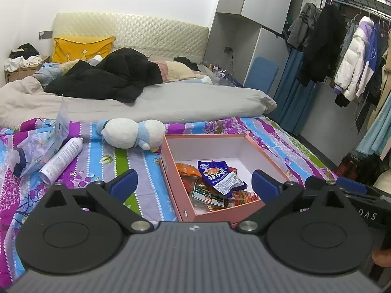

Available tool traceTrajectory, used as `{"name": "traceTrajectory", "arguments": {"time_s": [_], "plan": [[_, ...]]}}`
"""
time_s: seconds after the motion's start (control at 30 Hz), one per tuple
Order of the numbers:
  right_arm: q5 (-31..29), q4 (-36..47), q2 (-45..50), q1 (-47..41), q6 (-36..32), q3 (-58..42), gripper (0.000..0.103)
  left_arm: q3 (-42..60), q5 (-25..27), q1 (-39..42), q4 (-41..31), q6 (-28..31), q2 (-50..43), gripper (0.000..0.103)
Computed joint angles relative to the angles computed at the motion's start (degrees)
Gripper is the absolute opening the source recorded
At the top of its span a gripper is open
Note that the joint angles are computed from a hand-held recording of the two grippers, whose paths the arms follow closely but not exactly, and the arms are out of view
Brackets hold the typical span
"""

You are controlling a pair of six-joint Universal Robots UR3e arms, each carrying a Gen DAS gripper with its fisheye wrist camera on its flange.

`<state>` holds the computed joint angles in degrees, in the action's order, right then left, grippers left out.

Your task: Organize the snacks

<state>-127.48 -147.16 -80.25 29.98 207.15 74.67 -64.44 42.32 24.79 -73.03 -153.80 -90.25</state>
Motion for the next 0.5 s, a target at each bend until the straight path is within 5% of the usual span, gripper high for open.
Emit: {"name": "traceTrajectory", "arguments": {"time_s": [0.5], "plan": [[1.2,0.5,-0.7,-0.5,0.9,0.6,0.103,0.1,4.6,-2.9,3.4,-1.2,-1.0,0.103]]}}
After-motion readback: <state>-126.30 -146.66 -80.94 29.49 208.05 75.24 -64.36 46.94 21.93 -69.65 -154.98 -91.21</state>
